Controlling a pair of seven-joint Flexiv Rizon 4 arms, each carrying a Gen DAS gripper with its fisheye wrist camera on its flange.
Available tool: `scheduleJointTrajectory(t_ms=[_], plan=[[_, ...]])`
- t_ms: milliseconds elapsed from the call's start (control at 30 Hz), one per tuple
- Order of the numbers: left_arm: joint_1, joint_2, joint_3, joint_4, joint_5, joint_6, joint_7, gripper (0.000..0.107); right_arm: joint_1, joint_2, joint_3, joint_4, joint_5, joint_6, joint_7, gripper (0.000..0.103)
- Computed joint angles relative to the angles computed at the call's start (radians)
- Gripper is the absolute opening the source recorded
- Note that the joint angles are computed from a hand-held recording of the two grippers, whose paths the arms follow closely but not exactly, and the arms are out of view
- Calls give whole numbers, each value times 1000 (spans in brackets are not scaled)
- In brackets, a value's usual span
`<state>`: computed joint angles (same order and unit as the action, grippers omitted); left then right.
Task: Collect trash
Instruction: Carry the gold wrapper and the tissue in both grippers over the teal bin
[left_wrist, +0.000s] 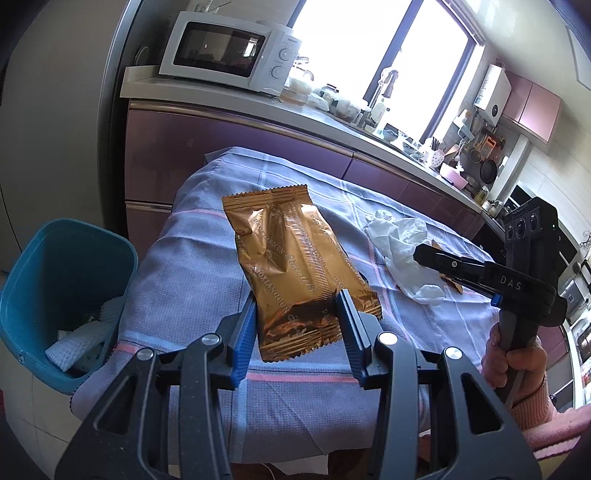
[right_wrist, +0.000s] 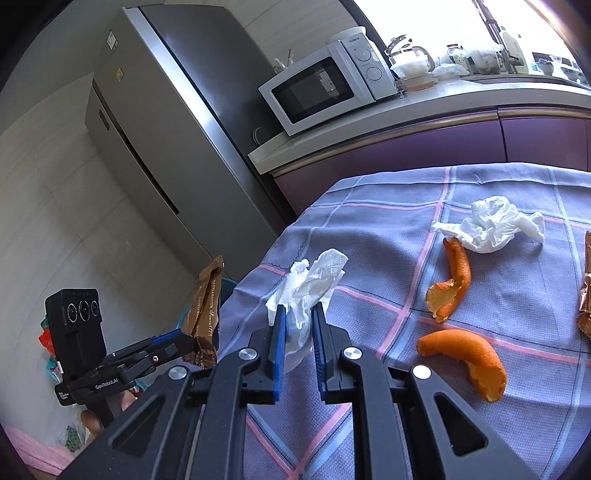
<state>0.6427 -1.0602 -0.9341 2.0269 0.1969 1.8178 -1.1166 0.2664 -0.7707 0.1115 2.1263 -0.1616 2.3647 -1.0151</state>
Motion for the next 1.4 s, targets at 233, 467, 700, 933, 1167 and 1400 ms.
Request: scheduleJointTrajectory(t_ms=[233,467,700,933,1167,1400], plan=[[30,9,9,24,14,26,-17,42,0,-12,7,-35,-34,-30,5,13],[65,16,21,46,35,48,-48,42,-3,-25,18,-67,-78,-56,9,13],[86,22,32,47,43,53,-68,42,-8,-39,29,-107,-127,-88,17,13],[99,38,57,55,52,79,-103,42,-20,-59,47,-155,-190,-128,31,13],[115,59,92,56,62,100,-149,42,-36,-82,73,-200,-267,-168,49,13],[126,64,119,41,63,97,-182,42,-40,-100,93,-246,-334,-212,61,13]])
